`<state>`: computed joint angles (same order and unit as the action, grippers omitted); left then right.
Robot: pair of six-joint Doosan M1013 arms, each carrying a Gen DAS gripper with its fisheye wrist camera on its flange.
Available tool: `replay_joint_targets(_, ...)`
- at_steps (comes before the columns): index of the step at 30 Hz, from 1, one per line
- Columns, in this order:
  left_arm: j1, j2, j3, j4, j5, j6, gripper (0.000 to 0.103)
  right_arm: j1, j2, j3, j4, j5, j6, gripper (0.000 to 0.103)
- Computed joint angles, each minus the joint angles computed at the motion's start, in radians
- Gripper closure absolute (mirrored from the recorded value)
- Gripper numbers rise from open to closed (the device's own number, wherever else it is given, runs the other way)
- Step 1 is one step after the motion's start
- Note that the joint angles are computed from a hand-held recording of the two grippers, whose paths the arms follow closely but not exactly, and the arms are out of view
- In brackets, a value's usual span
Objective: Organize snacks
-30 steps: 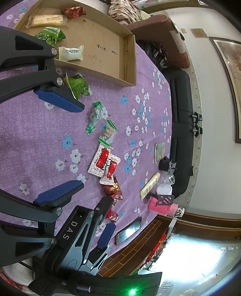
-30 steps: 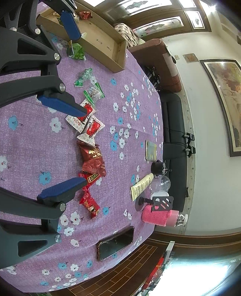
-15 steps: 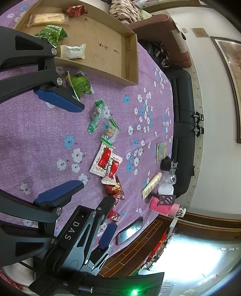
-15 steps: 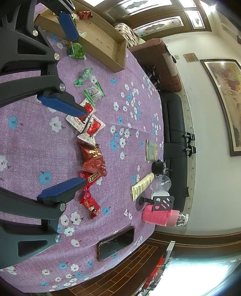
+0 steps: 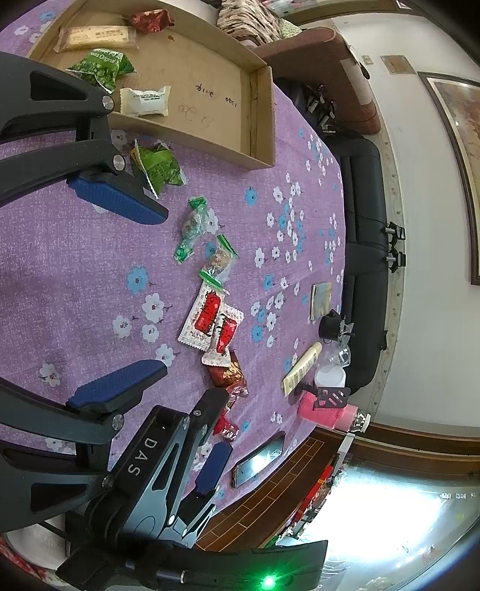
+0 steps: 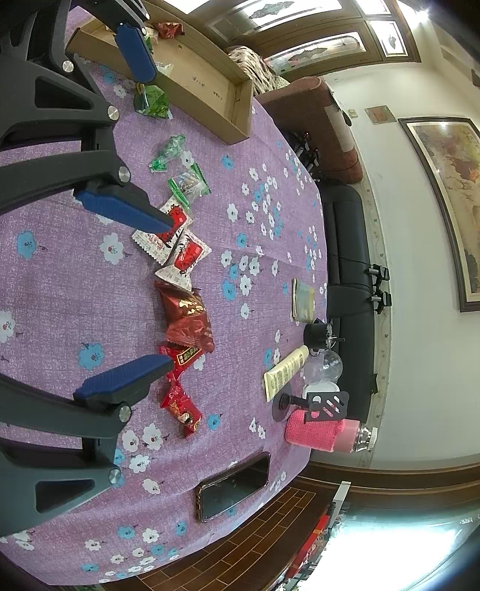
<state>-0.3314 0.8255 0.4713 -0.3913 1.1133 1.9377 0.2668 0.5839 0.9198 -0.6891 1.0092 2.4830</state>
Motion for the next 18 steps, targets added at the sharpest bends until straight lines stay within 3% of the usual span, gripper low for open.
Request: replay_joint_targets(18,0.001,0.010,-0.015,0.000,0.016,-0.006,0.024,0.000,-0.003,0.008,0.004,-0.013,0.004,0.036)
